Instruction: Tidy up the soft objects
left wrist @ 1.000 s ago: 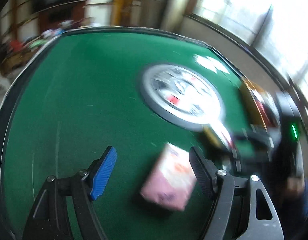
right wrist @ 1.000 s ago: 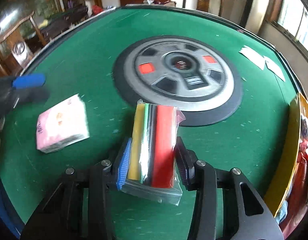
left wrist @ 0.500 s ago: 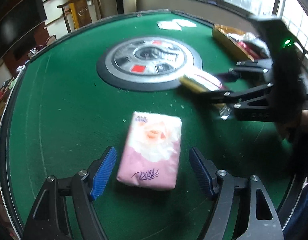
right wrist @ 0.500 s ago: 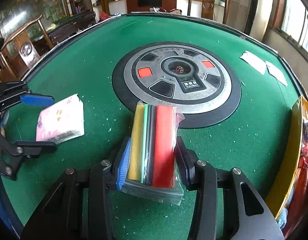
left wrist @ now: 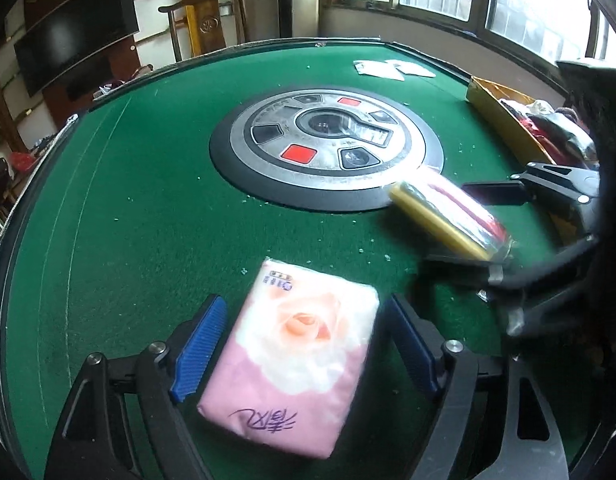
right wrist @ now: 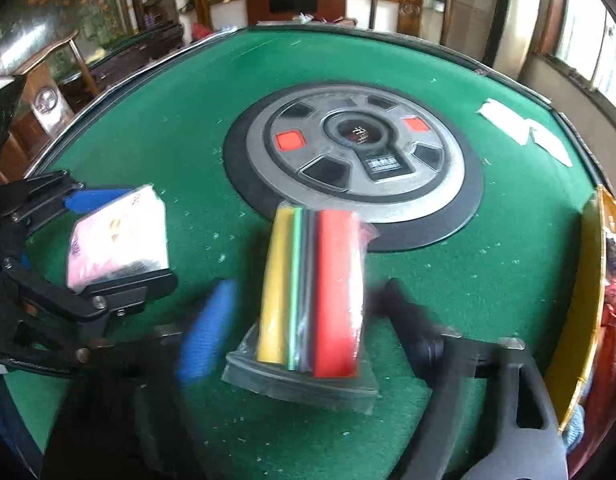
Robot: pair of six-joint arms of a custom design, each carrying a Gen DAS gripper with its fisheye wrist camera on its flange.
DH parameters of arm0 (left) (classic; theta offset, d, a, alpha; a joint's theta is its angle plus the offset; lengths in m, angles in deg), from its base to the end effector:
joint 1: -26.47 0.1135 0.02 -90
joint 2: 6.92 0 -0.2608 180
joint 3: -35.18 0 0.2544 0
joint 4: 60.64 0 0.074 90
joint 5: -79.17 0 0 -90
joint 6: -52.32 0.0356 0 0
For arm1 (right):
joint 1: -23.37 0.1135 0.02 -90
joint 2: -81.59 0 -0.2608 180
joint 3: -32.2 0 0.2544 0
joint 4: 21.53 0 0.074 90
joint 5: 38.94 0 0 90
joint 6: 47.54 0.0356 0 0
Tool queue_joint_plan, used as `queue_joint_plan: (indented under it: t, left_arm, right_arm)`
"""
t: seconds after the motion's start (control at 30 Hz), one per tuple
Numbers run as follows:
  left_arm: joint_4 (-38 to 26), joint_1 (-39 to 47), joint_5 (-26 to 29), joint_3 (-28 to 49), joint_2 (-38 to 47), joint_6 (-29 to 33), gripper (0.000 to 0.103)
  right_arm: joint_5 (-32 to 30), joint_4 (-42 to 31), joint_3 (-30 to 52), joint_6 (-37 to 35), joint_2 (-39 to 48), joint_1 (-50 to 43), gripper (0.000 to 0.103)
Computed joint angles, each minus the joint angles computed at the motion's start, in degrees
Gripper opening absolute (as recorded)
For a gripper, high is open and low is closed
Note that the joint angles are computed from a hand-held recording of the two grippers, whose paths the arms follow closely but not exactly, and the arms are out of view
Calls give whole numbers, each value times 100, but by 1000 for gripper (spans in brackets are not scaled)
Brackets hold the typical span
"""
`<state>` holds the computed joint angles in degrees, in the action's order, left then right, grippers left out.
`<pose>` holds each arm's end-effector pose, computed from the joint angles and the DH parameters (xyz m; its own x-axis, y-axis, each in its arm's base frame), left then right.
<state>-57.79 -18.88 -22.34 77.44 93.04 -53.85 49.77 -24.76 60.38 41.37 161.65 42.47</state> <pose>0.1904 -0.1826 0.0663 -0.7235 0.3441 -0.5984 0.4320 0.9019 -0.0036 0.1837 0.0645 0.0804 -0.7685 -0.2862 -0.5723 -0.3540 0.9352 0.0076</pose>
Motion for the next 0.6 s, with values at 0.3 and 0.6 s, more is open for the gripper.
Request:
queue_joint_plan:
  t: [0.3,0.6]
  left_arm:
    - [20,-35,-30,37,38,-11,89]
    - [-77,-429,-473,46,-78,-22,57]
  right_arm:
    - [58,-73,-98,116,-222,-146,63]
    - [-602,-273,-129,118,-486,-835,41]
